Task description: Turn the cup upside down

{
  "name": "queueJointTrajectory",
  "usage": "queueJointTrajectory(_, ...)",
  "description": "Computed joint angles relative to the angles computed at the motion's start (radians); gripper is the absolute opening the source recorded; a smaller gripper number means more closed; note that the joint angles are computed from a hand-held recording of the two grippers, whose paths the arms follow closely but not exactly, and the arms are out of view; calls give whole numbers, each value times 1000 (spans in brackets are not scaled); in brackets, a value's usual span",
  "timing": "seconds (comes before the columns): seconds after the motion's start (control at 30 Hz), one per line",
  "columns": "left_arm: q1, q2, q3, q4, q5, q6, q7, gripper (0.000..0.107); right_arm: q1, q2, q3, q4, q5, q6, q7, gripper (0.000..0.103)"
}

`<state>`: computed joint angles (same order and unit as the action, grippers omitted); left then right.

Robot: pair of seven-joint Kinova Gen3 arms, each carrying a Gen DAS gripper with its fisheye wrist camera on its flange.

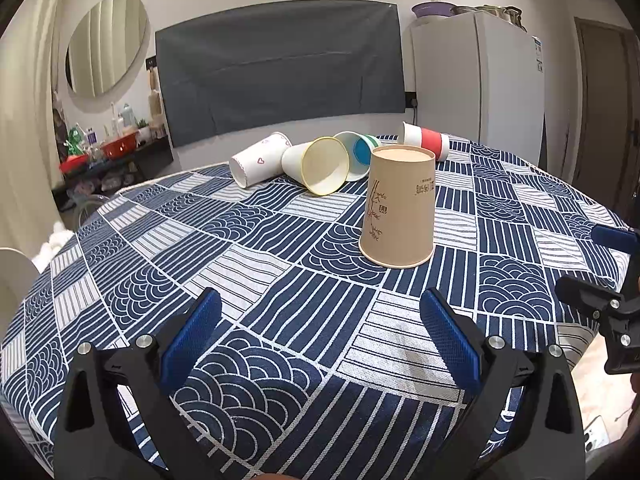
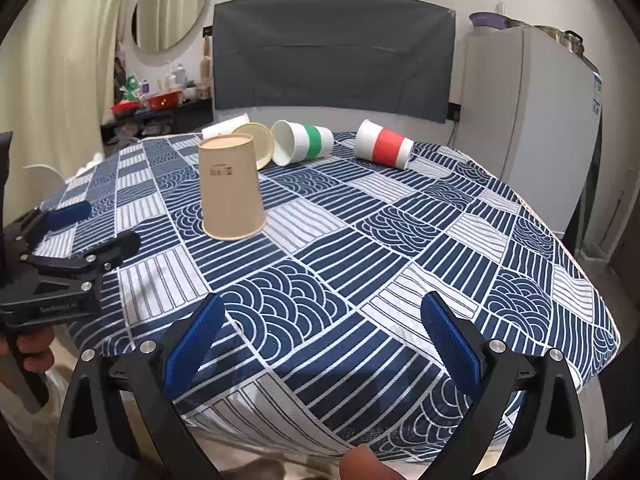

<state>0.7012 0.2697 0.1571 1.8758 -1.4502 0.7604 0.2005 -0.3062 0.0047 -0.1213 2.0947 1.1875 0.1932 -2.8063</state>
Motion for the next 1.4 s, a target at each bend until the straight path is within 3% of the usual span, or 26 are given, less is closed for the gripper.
queueJointTrajectory(0.43,-24,-16,-4,6,28,-73,-19,97,-4,-6,-10,7,61,22,-59,94)
queueJointTrajectory(0.57,-16,-4,-7,-5,40,-54,-31,97,-1,-1,-7,0,-12,15,13,94)
queueJointTrajectory(0.67,-25,-9,-11,-3,54,-90,-45,97,-5,-2,-7,3,18,20,-13,94)
queueJointTrajectory(1.4,1,-7,-15,-3,27,-47,-31,97,-10,-3,-13,4,34,28,-21,94)
